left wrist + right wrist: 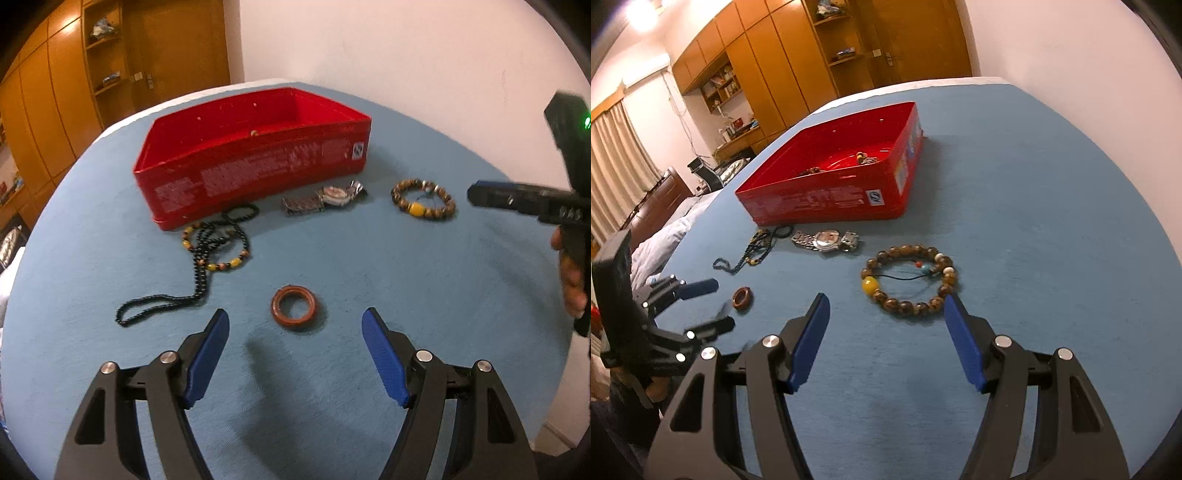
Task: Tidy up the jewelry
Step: 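Grasp the brown wooden ring with the left tool while the right tool approaches the brown bead bracelet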
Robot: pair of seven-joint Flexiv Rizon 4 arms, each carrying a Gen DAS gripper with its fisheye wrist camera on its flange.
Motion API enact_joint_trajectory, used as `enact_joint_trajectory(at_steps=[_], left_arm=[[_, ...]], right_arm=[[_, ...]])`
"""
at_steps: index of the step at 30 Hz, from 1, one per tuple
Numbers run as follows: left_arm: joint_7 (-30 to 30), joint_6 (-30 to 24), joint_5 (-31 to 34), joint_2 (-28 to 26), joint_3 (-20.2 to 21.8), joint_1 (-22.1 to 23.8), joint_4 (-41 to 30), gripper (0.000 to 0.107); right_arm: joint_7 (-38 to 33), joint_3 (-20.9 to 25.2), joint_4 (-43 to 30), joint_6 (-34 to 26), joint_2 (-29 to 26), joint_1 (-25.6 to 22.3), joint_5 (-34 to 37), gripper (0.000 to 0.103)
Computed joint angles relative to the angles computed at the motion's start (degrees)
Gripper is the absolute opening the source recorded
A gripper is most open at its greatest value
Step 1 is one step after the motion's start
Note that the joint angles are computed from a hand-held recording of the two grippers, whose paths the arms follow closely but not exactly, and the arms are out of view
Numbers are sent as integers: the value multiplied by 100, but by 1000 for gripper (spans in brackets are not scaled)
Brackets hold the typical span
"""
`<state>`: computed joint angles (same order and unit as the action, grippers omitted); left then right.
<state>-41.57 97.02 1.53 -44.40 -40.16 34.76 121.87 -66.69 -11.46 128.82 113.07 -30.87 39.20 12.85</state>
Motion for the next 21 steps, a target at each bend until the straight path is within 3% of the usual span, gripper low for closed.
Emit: enact_joint_trajectory(at_steps=[3,13,18,21], left_arm=[[-140,85,-93,67,524,-541,-153,75],[-425,54,-241,39,694,-748,-275,75],[-406,61,-180,-29,560,-623,-276,62],[-390,73,-140,-70,471,-542,-267,45]], right_arm=[[17,100,-47,-3,-48,-146,-69,64],[87,-13,-218,-205,-227,-242,-190,64],[175,26,-312,-275,-312,-381,-365,63],[209,40,-337,-261,-340,-418,-422,63]])
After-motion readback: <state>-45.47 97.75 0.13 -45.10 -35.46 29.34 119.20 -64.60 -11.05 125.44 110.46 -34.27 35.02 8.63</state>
